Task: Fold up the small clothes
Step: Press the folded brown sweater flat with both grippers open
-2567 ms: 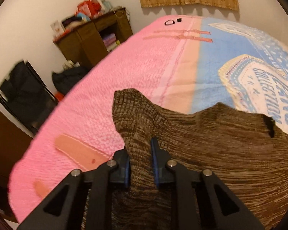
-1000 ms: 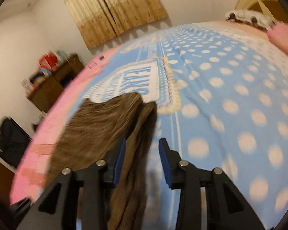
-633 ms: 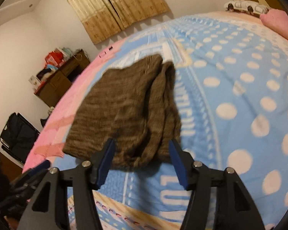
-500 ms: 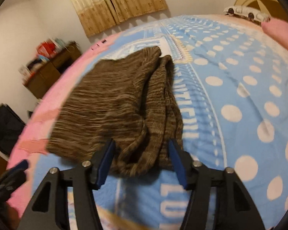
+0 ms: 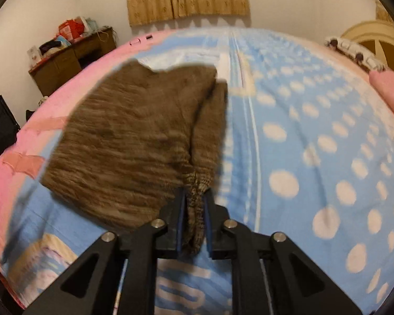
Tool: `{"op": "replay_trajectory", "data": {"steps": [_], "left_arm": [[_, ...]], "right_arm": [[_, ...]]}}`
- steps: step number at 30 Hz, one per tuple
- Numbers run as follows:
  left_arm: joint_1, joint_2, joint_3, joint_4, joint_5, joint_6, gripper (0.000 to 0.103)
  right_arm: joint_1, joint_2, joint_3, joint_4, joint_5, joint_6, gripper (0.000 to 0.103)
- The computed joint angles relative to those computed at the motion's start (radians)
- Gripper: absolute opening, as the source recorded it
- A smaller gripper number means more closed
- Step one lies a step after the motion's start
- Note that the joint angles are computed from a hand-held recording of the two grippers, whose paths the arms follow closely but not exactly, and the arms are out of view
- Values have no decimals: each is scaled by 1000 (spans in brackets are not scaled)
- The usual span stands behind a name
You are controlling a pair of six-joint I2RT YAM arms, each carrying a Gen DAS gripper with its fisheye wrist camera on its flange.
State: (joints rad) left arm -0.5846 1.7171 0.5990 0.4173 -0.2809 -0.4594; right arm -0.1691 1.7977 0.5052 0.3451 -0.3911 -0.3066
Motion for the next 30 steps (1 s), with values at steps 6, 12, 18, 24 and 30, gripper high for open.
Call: {"op": "replay_trajectory", "data": {"steps": [6,12,18,24,30], "left_arm": [[11,125,81,-2,-1,-5,66],[9,276,190,-96,-43,-104,66],[41,262,136,-22,26,-82,66],[55,99,94,-10,-6,-2,66],[116,236,413,-151,24,68,66]], "right_arm": [[-66,-156,-33,-11,-9,114,31],[136,-139,61,6,13,147,26],[183,220,299,41,140,183,0],[76,136,278,-3,15,236,4],[116,157,452,-138,32,242,13]]}}
